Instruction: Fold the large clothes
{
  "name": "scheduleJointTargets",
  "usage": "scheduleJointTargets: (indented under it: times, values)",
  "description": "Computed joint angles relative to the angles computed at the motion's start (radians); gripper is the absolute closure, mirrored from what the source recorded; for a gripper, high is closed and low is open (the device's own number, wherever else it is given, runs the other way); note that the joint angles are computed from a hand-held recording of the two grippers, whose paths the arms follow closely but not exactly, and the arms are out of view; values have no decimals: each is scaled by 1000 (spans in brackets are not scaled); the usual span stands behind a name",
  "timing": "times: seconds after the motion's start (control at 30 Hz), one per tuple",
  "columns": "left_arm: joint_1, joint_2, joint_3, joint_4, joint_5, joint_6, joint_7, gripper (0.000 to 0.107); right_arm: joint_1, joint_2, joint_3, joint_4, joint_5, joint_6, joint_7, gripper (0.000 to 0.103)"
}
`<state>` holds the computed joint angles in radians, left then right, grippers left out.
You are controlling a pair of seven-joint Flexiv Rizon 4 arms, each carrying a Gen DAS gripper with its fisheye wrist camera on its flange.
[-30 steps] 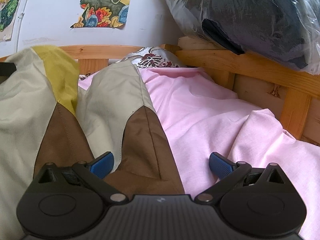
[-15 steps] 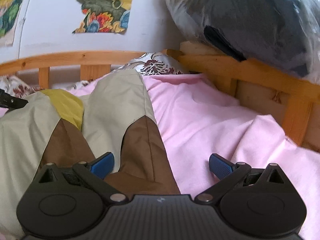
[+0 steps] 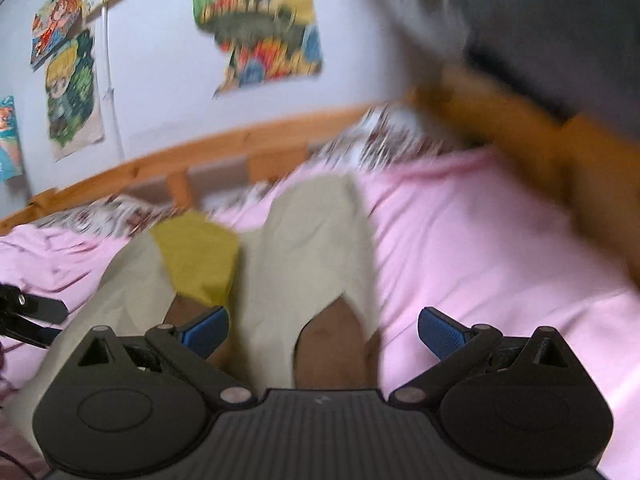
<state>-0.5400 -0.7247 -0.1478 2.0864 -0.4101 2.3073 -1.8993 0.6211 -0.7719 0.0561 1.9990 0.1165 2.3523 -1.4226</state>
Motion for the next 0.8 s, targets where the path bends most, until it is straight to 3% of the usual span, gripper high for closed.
scheduleJointTargets:
  times: [0.1,0.17,0.27,0.37,0.43,0.6,0.8]
  values:
    - [-60,-10,35,-18,-69,-6,62,4,-20,0,7,-11,-36,-93,30,6]
    - [-39,-15,17,-17,-58,-7,51,4,-25,-19,14,-16,-23,-55,52,11]
    - [81,-17,-70,5,54,-22,-72,4,-51,-34,40,-3,-42,-4,88,22]
    - [220,-44,-168,13,206,-32,-240,4,-53,-47,42,13,-59,39,95,25]
    - [247,-61,-184,7,254,-30,-307,4,-21,-49,22,20,-33,51,72,25]
    - [142,-37,-87,-5,196,-50,-304,4,-2,-65,21,23,4,99,53,24]
    - [122,-11,-69,-2,179,-92,-310,4,-6,-75,29,21,7,125,63,23]
